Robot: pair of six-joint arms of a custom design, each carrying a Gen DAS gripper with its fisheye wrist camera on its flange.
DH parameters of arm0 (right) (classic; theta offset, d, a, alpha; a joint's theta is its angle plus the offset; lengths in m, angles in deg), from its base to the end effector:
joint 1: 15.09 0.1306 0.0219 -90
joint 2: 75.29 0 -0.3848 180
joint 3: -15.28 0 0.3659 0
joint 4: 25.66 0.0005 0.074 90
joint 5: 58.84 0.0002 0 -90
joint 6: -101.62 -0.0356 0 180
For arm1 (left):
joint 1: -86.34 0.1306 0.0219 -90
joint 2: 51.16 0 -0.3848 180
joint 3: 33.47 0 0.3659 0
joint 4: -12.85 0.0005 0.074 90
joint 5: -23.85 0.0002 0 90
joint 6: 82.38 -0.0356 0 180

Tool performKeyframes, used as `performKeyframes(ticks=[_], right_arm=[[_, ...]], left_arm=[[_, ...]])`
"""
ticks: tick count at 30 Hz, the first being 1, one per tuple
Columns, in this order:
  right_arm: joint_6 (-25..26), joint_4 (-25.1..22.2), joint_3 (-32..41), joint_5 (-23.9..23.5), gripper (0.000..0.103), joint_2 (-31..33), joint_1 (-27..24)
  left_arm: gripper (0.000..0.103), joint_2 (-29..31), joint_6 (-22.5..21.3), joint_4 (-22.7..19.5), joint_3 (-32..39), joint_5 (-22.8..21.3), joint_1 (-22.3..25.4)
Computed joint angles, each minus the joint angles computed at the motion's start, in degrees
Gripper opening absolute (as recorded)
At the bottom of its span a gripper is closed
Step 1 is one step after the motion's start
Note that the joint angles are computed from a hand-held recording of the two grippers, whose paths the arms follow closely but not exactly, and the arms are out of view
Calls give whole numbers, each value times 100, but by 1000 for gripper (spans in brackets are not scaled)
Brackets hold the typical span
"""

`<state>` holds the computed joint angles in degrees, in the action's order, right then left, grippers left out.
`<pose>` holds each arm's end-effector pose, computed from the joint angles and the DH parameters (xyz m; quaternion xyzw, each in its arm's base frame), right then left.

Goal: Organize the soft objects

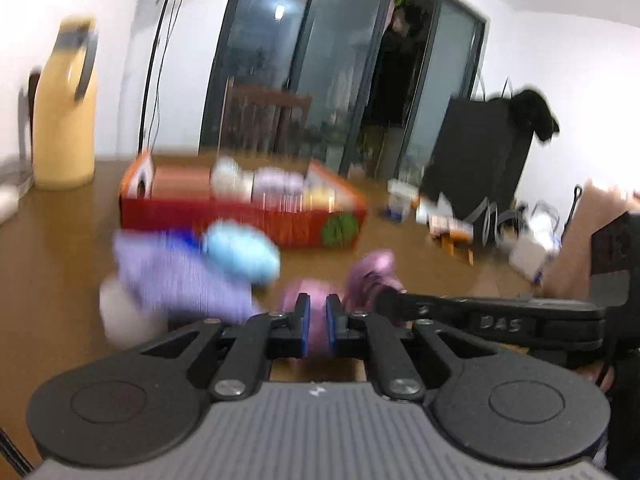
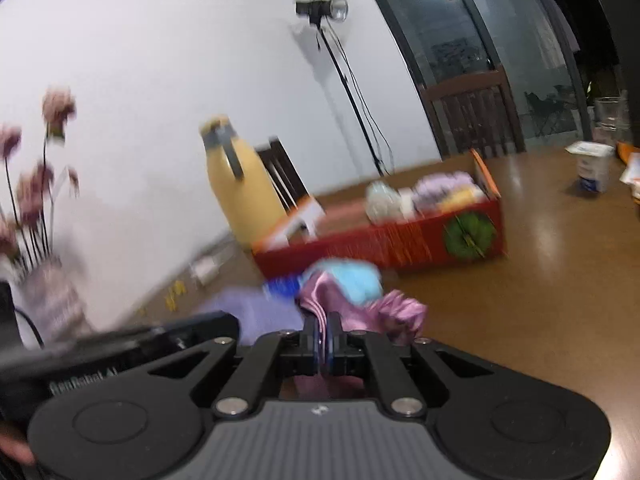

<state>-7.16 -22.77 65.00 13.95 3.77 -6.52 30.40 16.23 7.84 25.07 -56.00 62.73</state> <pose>0.3589 0.0642 0.2808 -0.0037 0.8442 0.2467 0.4758 0.3623 -0.1657 0.3167 0.1566 0.8407 -0.2152 0.4716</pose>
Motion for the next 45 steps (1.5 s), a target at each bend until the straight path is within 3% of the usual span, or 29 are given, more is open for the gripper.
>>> performKeyframes(ticks=[3,5,9,10,15,16,17,18,19,21,24,28,32,33,35,36,37,38,41,43,45], right_arm=[[1,-304,-334,-72,5,-288,11],[76,-434,-520,83,11,-477,55],[34,-398,-815,266,18,-840,-93],[-102,-283,-851,252,20,-897,-175],[-428,229,-713,422,32,-630,-341],[-488,205,-610,572,32,-521,-319],[-516,280,-571,589,32,-449,-325],[-575,348,-538,597,32,-414,-327],[-621,398,-505,614,32,-384,-324],[-536,389,-454,606,32,-341,-292],[-420,243,-401,597,33,-253,-197],[-213,44,-433,657,33,-163,8],[-262,61,-584,632,33,-184,127],[-296,18,-580,669,33,-190,144],[-260,-57,-580,669,33,-253,164],[-207,-120,-561,628,33,-273,177],[-137,-228,-518,620,33,-269,225],[-79,-293,-489,657,33,-259,288],[119,-449,-464,759,33,-263,489],[205,-471,-493,870,32,-283,610],[285,-446,-520,907,30,-279,631]], left_arm=[[12,-114,204,-166,-266,83,24],[16,-213,128,-140,-354,134,30],[77,-286,139,188,-330,42,-35],[83,-183,116,302,-239,102,-35],[82,985,-18,116,911,161,-62],[64,1212,-79,-47,1146,42,-89],[54,1387,-130,-396,1388,-72,-122],[33,1537,-212,-810,1608,-23,-125],[28,1558,-159,-937,1613,120,-95],[28,1315,-18,-505,1159,235,-70],[28,750,239,-31,354,37,-77],[29,126,357,112,-338,-539,-282],[30,-53,89,-152,-472,-381,-346],[34,-115,62,-85,-498,-361,-348],[53,-220,46,258,-558,-263,-292],[67,-222,46,490,-577,-209,-254],[69,-179,28,664,-558,-205,-230],[69,-53,-35,685,-452,-308,-216],[63,358,-120,91,8,-451,-167],[53,466,-53,-46,38,-57,-19],[53,447,165,99,-97,278,129]])
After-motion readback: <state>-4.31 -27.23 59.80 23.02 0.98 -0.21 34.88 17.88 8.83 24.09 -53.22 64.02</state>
